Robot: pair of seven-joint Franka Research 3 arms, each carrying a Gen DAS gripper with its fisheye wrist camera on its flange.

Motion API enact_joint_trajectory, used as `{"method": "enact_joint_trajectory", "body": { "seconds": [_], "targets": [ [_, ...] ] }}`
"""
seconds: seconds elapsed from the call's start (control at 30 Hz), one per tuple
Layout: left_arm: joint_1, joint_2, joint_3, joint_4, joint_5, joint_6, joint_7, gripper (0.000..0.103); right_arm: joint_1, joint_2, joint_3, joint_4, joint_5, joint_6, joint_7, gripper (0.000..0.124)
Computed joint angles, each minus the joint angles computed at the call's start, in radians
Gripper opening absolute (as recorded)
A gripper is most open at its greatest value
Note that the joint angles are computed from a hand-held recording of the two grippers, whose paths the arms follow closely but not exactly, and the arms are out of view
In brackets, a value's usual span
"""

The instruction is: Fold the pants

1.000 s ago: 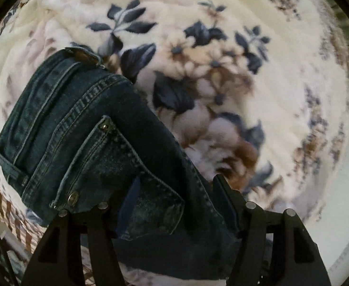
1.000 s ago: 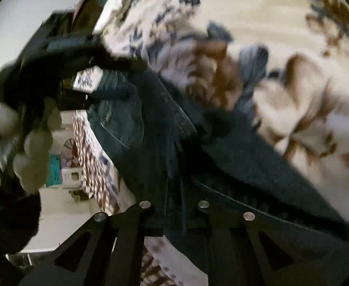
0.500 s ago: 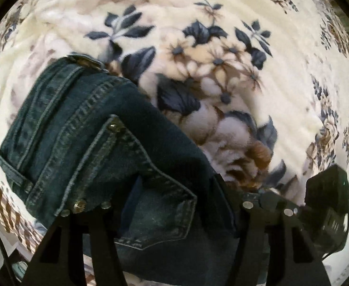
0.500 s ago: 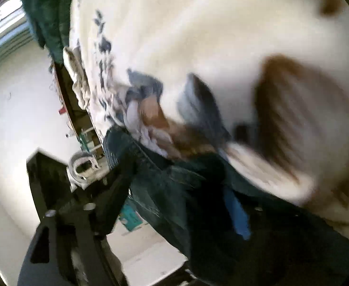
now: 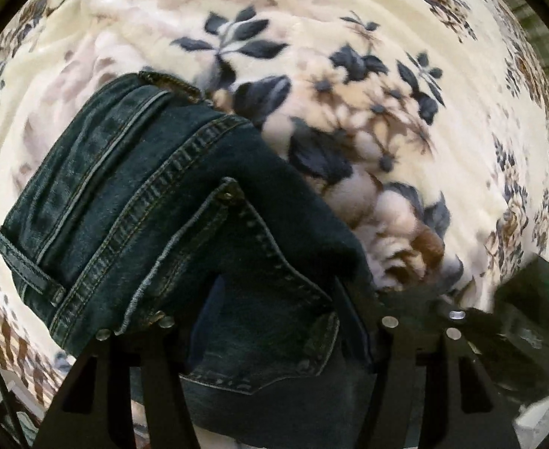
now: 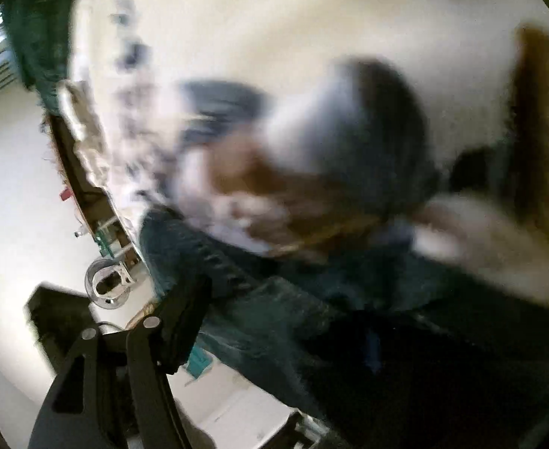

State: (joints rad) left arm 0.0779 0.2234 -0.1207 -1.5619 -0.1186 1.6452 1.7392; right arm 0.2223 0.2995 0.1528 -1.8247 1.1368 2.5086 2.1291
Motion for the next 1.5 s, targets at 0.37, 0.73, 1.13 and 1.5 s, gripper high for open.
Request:
{"method": "enact_joint_trajectory", "body": {
  "seconds": [0.37, 0.73, 1.13, 1.5],
  "targets": [
    [0.042, 0.049, 0.006, 0.088, -0.061, -0.079, 0.023, 0.057, 0.03, -0.182, -0.045, -0.223, 0.044, 0.156, -0.01, 0.028],
    [0.041, 0.065, -0.004, 0.106, -0.067, -0.092, 0.016, 0.057, 0.002, -0.356, -0.118, -0.35, -0.533, 0.105, 0.376, 0.019],
    [-0.003, 0.01, -0.025, 0.054, -0.075, -0.075, 0.035, 0.057, 0.003, -0.177, -0.113, -0.021, -0.804, -0.476, 0.022, 0.03],
    [-0.037, -0.011, -0.027, 0.038, -0.079, -0.075, 0.048, 0.057, 0.067, -0.348, -0.13, -0.136, -1.233, -0.439, 0.383, 0.0]
  ]
}}
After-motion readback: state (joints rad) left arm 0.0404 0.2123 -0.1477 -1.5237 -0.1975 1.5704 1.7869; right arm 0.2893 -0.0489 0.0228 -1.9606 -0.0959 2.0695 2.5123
